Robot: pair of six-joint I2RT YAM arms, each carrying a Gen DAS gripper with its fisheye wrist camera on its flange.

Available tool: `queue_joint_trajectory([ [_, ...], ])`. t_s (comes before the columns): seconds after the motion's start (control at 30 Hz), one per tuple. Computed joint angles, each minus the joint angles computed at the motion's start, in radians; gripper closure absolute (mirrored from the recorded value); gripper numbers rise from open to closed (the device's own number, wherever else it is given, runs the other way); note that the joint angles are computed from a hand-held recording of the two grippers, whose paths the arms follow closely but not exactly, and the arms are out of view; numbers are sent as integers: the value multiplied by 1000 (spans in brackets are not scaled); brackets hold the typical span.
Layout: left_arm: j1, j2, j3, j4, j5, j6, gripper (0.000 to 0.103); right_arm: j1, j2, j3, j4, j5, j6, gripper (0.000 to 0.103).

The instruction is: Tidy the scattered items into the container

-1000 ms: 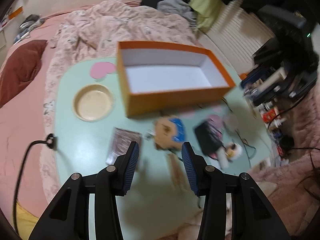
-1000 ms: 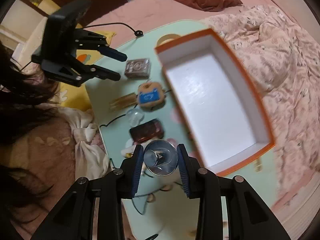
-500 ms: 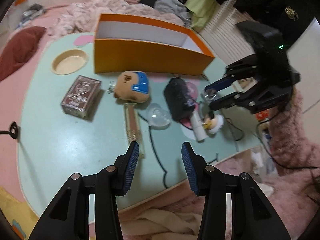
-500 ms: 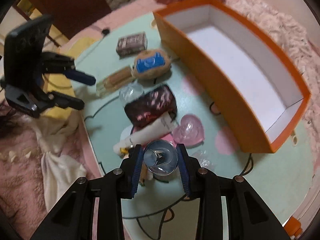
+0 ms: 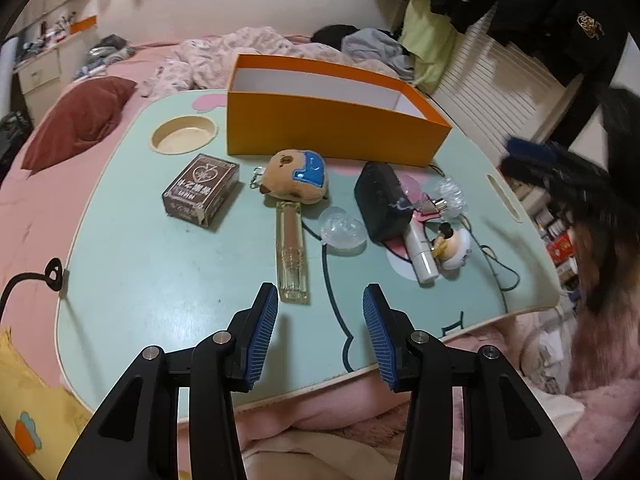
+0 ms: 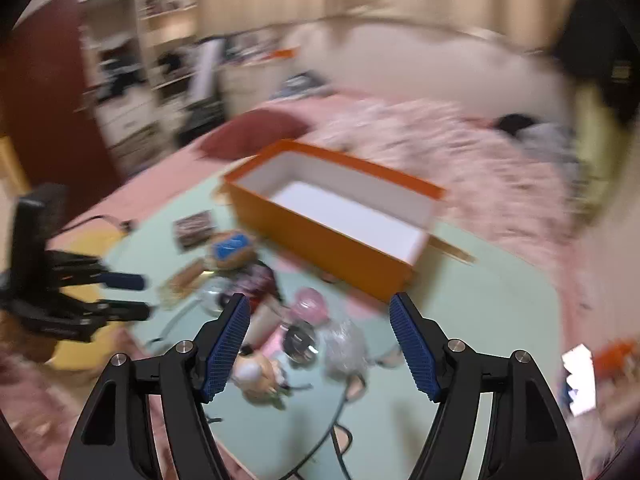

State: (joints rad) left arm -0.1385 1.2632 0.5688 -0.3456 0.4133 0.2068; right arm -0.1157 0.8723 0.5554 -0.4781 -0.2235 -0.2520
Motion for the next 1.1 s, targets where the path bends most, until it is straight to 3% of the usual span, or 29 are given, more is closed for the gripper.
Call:
queue_joint_trajectory([
  [0.03,-21,-25,-30,30,-34,-9,57,62,-78,-52,-1,78,64,31],
  [0.13,-81,-93,-114,116,-146,-17,57,181,-271,-199,-1,140,247,26],
  [0.27,-120,-90,-154,184,-189,-40,57,373,-278,-325,98,323,500,25],
  [0.33,-123,-82,-173,235,-217,-89,57,420,-247,-351,152,392,566,25],
  [0.43,-119,-46,-176,262,-225,-114,57,488,-163,-338,156,487,586,25],
  [0.53,-146,-48,-203,317,-295,-140,55,460,-108,-356,205,425,589,25],
  [0.6,-159,-39,-211,339,-322,-151,39,474,-115,-375,209,461,592,22],
  [0.67,-182,-28,-227,378,-358,-166,23,515,-62,-376,233,525,597,9],
  [0.7,-184,-21,-235,400,-361,-174,20,514,-49,-380,247,520,589,1],
  [0.8,-184,-3,-241,431,-364,-183,12,512,-45,-378,243,513,579,0],
  [0.87,-184,23,-230,439,-375,-193,0,501,-47,-376,239,505,568,0],
  [1.1,-192,20,-237,448,-381,-202,0,488,-45,-373,237,489,551,0],
])
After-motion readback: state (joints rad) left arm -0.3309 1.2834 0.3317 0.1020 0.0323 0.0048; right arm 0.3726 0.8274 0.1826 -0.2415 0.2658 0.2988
